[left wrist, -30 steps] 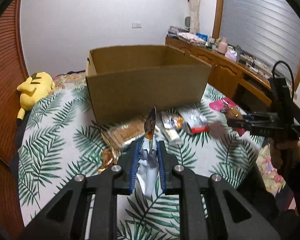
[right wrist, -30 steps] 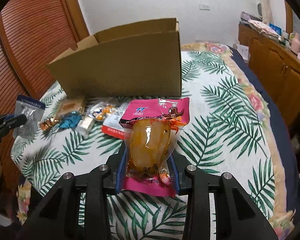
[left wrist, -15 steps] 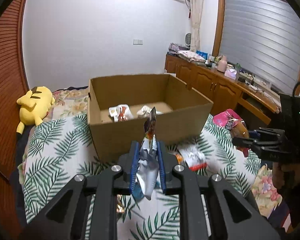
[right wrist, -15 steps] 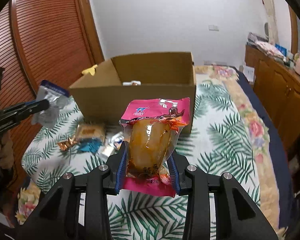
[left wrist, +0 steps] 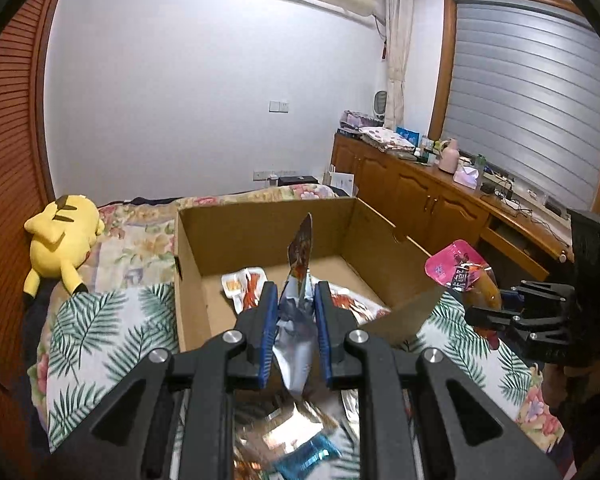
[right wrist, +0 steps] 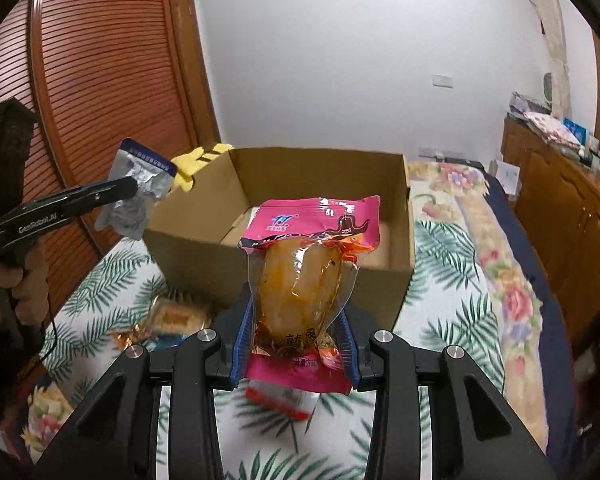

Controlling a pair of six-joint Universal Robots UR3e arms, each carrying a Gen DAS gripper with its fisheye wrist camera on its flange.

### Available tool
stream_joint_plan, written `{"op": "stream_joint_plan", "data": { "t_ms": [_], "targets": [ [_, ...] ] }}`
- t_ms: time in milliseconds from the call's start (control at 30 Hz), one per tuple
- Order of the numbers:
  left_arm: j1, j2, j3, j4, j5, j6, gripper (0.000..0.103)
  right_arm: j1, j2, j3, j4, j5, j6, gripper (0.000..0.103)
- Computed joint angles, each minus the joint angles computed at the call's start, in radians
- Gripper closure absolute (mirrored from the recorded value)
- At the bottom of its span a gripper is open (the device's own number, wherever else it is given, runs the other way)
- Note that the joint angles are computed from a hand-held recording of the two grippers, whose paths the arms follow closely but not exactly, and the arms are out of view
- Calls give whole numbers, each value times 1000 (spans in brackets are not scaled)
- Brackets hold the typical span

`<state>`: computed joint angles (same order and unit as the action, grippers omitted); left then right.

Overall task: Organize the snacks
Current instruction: 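Carry both packs over the box and open both tools to release them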

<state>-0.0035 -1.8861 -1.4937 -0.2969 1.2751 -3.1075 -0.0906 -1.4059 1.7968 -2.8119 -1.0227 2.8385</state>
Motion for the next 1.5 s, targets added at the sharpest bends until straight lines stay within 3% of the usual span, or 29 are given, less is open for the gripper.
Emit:
{"op": "stream_joint_plan", "data": {
  "t_ms": [333,700,1133,1333,1500],
  "targets": [
    [-10,-183,283,-68,11,-9,88,52,198,-267,21,-25,11,66],
    [-39,-383,592,-235,39,-1,87,95,396,-542,111,-47,18,66],
    [-58,-457,683,-311,75,16,87,135,541,-725,204,-82,26,66],
    [-72,-516,787,-421,97,28,86,148,615,-848,286,-85,29,66],
    [-74,-497,741,-404,115,12,78,159,649,-902,326,-98,26,66]
  ]
}}
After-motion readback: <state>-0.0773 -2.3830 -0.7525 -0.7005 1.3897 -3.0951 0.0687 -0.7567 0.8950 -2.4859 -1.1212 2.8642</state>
